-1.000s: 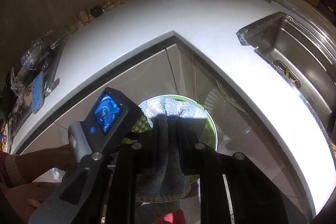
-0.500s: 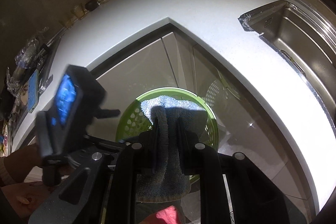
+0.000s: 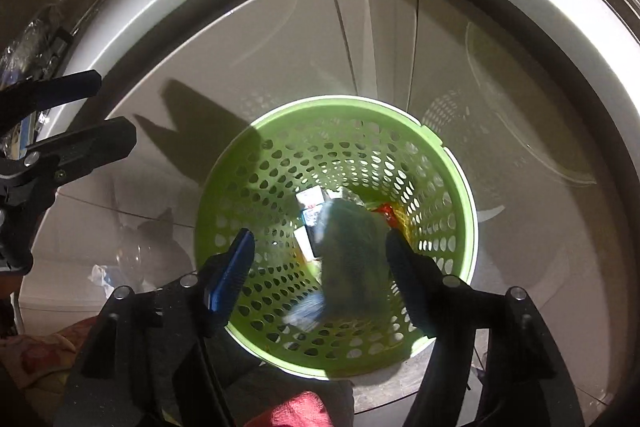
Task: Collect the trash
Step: 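Carry the orange peel and cloth over the green basket and open both grippers, then move both tools back over the counter toward the plastic bag and wrapper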
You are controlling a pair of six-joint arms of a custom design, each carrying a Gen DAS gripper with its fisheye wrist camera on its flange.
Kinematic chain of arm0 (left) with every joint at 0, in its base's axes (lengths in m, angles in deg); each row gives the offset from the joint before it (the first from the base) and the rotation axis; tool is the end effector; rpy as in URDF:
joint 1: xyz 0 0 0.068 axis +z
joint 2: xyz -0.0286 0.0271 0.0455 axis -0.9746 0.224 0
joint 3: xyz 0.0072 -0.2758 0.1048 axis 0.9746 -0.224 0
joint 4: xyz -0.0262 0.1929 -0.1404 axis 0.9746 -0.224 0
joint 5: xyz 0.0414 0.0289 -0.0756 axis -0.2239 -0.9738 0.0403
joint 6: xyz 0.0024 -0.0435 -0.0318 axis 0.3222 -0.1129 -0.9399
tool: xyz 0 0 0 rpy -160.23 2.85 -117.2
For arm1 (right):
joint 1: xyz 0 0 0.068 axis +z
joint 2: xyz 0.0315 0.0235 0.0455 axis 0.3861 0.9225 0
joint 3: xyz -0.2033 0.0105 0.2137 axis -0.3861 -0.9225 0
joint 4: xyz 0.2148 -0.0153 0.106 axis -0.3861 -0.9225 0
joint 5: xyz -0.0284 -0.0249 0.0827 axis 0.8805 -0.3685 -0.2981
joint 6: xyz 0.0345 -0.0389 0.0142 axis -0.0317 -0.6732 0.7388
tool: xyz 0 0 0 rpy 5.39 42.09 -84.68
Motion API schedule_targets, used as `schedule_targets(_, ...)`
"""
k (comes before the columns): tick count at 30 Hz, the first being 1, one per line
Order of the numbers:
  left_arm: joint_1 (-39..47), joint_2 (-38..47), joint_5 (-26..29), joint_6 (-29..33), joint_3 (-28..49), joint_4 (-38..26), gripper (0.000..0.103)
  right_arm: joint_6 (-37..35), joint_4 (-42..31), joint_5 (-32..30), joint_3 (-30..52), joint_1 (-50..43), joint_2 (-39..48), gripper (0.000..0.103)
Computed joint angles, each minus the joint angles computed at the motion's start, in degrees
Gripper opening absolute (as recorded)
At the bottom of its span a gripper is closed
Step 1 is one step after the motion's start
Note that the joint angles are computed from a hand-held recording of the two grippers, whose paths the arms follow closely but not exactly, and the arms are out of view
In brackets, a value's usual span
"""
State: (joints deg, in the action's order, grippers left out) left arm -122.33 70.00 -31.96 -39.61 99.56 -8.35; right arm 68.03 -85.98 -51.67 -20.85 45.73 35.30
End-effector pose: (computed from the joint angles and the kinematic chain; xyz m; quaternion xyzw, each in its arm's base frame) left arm 0.2094 -0.2007 0.2652 0.1602 0.9679 -0.0079 0.1935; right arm 0.2059 0.0957 0.1863 -0.1281 0.9700 0.1524 0.1394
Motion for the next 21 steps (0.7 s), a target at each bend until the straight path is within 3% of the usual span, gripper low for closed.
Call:
schedule_targets(2,0.89,-0.09,0.07,0.91,0.18,0.47,0.081,0.27,-1.10,0.50,0.99,0.06,-0.88,0.078)
schedule_targets(8,3.24,-0.41,0.29,3.29,3.52,-0.18,0.081,0.77,-7.19,3.33,7.66,0.23,-4.74,0.086)
schedule_targets(14,7.87,-0.28,2.13,7.52,9.02,-0.07,0.083,0.46,-11.49,7.82,16.96,0.67,-4.31,0.090)
schedule_targets(21,14.55,3.70,5.04,15.38,18.77,0.34,0.086,-0.31,-13.28,10.30,27.71,-2.21,2.09,0.091)
